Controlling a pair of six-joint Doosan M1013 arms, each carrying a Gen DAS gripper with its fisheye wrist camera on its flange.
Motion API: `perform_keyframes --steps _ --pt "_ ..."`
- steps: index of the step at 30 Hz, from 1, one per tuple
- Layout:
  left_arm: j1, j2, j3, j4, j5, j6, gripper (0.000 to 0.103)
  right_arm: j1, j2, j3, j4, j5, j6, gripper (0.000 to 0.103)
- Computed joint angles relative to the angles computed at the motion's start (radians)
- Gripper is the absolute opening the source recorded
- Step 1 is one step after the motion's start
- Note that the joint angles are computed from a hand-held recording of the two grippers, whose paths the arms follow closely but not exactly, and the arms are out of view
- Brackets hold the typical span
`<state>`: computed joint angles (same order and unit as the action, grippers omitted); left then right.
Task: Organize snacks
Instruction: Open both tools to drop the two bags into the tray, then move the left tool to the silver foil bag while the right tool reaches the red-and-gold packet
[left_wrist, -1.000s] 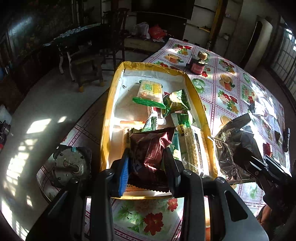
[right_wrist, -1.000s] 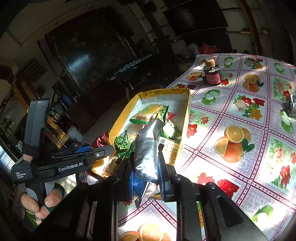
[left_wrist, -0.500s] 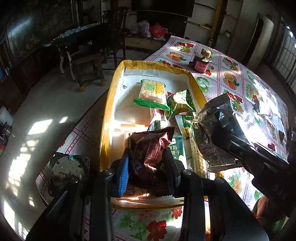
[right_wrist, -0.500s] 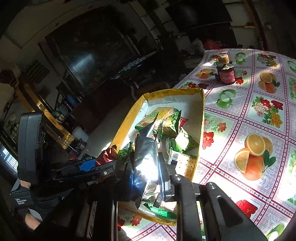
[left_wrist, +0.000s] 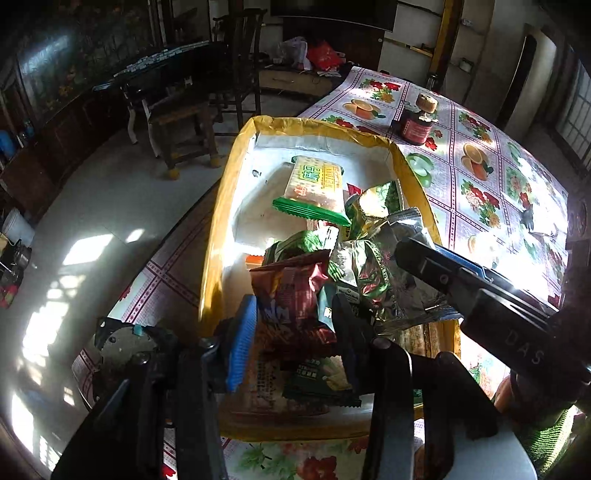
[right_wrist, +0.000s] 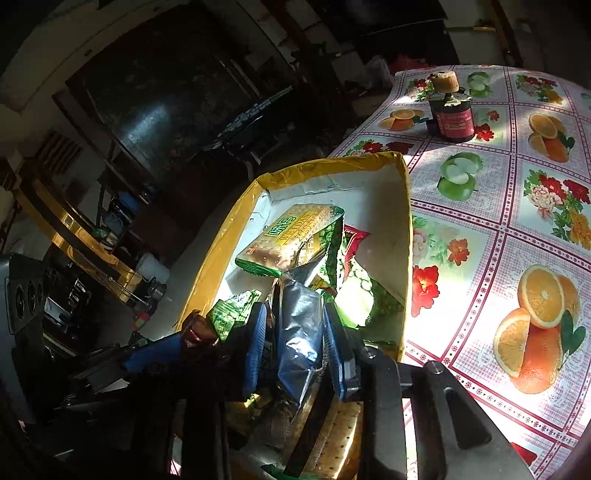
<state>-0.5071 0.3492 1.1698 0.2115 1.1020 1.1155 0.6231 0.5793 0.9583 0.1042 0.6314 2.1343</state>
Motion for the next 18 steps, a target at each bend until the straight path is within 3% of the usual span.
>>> perform_keyframes --steps 2,7,18 --pt "-0.001 -0.004 0.001 0.004 -0.007 -0.005 0.055 -0.003 -0.028 0.040 -0.025 -0.032 0.031 0.045" --pt "-0.016 -0.013 -0.001 0.013 -0.021 -0.002 0.060 -0.010 -0.088 0.126 -0.102 -0.090 0.117 0.048" --pt "-0.078 -0.011 -0.017 0.024 -0.023 0.034 0.066 -0.009 -0.212 0.307 -0.393 -0.102 0.432 0.058"
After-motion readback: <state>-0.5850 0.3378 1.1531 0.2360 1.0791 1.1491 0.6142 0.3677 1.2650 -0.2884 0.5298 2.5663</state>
